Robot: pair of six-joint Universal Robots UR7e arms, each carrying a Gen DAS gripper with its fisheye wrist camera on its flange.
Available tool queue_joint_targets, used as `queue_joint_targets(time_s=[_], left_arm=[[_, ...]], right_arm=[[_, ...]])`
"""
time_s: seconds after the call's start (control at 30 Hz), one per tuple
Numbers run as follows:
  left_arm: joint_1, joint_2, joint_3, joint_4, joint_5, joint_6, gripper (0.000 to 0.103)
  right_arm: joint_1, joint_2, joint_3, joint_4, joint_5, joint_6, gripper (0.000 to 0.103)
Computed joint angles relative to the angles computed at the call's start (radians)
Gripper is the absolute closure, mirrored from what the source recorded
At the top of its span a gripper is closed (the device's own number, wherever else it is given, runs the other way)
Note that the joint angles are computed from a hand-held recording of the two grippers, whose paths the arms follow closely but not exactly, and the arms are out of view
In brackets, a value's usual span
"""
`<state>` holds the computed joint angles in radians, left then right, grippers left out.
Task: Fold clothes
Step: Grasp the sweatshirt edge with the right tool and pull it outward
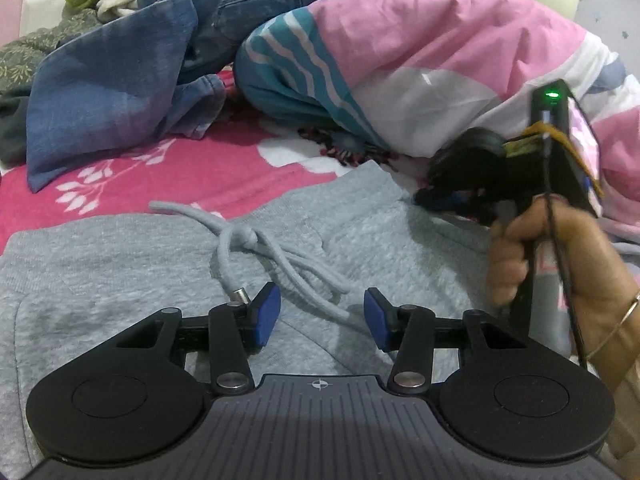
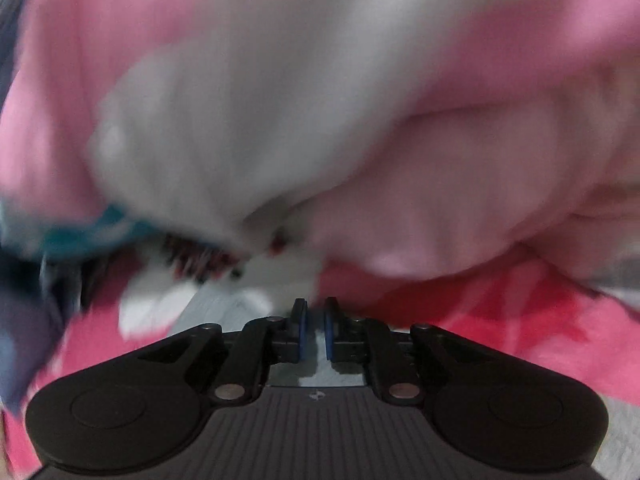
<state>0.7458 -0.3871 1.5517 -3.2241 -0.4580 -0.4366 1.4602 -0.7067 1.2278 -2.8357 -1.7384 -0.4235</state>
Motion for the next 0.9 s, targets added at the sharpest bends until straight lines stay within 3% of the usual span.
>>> queue_joint_targets(time_s=[0.07,0.17,0.33,0.5,0.57,0.73,0.77,0.9], left_arm=[[0.000,-0.001,0.004,-0.010,-0.008,0.016,0.054],[0.000,-0.010,0.015,-0.017,-0.037,0.024,0.049],[-0.015,-0.022,0.038,-0.074,-0.071,0.019,0.047],[-0.034,-0.031,0.079,-0.217,-0.148,0.118,0.043],[-0.029,-0.058,0.111,-0.228,-0.283,0.134,0.043],[0.003,-0.110,0.174,-0.168,-0.753,0.179,0.040],[0.001,-0.110,0.178,-0.136,-0.805,0.199,0.038],[-0.053,-0.087,0.198,-0.059,-0.809,0.322,0.037]], right_arm=[[-0.009,-0.040,0.018,-0.004,-0.006,0.063,0.093],[-0.026,-0.160,0.114,-0.018,0.016,0.077,0.093],[-0.070,-0.492,0.390,0.001,0.088,0.041,0.092],[-0.164,-0.866,0.692,0.006,0.178,0.038,0.091],[-0.213,-0.998,0.796,0.006,0.205,0.045,0.090],[-0.373,-1.280,1.068,-0.079,0.272,0.017,0.085],[-0.417,-1.330,1.112,-0.091,0.295,0.009,0.085],[-0.628,-1.515,1.235,-0.060,0.441,-0.037,0.077]])
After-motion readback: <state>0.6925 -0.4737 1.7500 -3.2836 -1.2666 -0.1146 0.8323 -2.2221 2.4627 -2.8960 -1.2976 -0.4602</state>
